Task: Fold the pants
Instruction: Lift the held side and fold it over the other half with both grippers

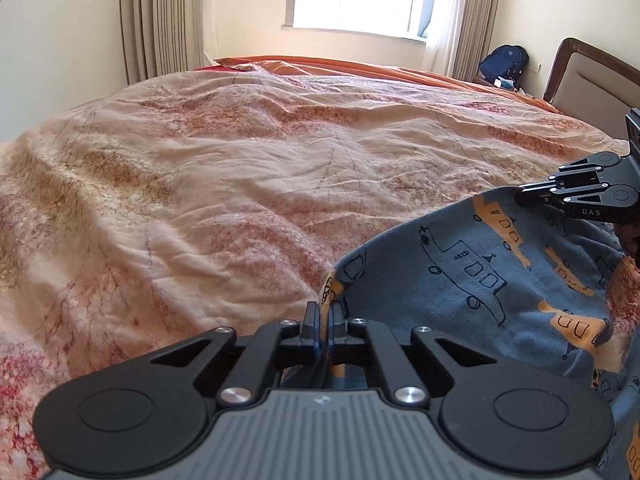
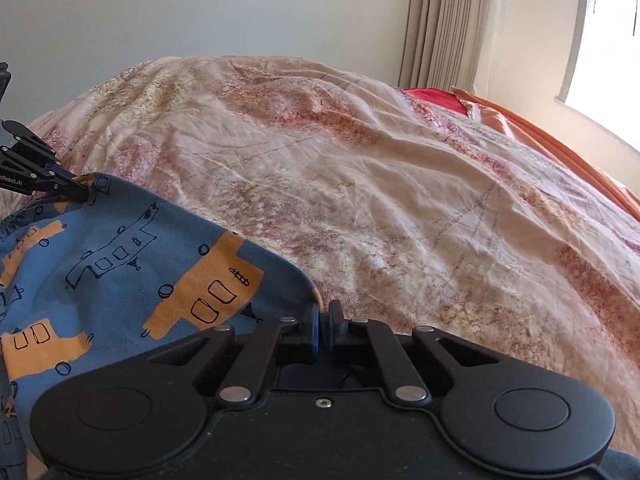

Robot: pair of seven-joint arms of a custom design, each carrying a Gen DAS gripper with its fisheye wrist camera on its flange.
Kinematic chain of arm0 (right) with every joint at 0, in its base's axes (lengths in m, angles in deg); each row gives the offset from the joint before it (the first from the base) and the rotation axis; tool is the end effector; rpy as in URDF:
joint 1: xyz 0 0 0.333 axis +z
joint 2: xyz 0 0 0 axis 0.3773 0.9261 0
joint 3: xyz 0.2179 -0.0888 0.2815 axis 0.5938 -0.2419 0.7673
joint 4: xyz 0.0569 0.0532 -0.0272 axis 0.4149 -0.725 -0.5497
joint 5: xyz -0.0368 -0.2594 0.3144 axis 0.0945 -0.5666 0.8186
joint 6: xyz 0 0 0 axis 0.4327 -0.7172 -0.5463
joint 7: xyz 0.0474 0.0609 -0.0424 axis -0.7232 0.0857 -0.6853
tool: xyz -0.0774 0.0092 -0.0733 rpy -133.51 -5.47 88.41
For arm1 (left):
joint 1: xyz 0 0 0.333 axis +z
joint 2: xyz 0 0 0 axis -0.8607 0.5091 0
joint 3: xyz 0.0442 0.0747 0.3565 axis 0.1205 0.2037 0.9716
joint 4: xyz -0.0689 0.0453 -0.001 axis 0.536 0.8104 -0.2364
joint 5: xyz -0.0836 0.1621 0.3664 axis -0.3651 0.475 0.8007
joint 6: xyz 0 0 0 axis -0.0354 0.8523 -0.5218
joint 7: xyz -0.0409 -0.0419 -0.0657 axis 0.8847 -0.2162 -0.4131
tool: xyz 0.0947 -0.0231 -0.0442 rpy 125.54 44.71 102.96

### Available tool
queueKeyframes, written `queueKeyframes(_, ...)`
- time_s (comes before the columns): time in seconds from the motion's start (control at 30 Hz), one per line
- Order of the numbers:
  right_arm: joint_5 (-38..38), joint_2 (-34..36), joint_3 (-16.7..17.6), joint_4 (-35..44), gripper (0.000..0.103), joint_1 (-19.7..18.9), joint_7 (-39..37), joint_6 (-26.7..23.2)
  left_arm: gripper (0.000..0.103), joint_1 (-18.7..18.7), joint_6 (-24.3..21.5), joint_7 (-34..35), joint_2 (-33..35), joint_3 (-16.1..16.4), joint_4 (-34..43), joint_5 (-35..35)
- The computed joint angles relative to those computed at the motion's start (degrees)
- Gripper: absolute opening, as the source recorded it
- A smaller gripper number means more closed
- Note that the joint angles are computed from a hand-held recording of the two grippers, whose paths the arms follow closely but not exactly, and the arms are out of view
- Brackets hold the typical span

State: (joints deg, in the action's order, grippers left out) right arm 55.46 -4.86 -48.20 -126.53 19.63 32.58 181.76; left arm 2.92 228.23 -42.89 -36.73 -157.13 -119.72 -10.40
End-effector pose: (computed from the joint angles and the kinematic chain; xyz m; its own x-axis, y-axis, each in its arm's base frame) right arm 0.7483 0.0960 0.3310 0.9502 -0.3092 0.0378 -0.1784 -0.6395 -0.7478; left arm 0.4434 -0.1140 0.3775 0.2629 -0.9637 0.0461 -0.6855 -0.2202 -0.6940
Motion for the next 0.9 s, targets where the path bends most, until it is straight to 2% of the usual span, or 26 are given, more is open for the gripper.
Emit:
queueKeyframes(0.1, 9.60, -4.87, 2.53, -6.56, 0.002, -3.30, -9.27, 2.50, 0.002, -5.82, -0.91, -1.43, -5.29, 3.65, -1.28, -0.68)
queueKeyframes(0.17, 16.42, -8.70, 2.68, -10.80, 0.002, -5.04, -14.52, 1.82, 0.002, -10.19, -1.19, -2.73, -9.53, 6.23, -2.58, -0.67)
queueKeyframes(0.3, 25.15, -16.36, 0.62, -19.03, 0.001, -7.13, -23.04, -1.72, 0.002, -19.21, -4.06, -5.52, -18.01, 10.19, -4.84, 0.21)
queueKeyframes(0.43, 30.42, -23.45, -3.31, -26.89, 0.000, -8.85, -28.36, -7.95, 0.002, -26.80, -6.75, -10.74, -26.13, 11.17, -7.03, 1.00)
queueKeyframes(0.57, 32.29, -29.90, -8.58, -34.52, 0.000, -10.20, -32.95, -14.83, 0.002, -35.28, -11.40, -16.96, -32.35, 10.53, -8.94, 1.03)
queueKeyframes(0.67, 31.91, -34.33, -13.20, -40.17, 0.000, -11.08, -35.78, -19.68, 0.002, -41.53, -16.16, -21.31, -35.42, 8.42, -9.60, 1.28)
queueKeyframes(0.8, 30.75, -38.85, -19.18, -47.39, 0.000, -11.56, -41.26, -22.51, 0.002, -46.78, -23.51, -25.02, -35.39, 3.93, -8.37, 2.51)
queueKeyframes(0.9, 29.57, -40.03, -22.10, -51.24, 0.000, -11.76, -43.45, -22.34, 0.002, -48.23, -25.90, -28.82, -33.36, 0.62, -7.94, 2.84)
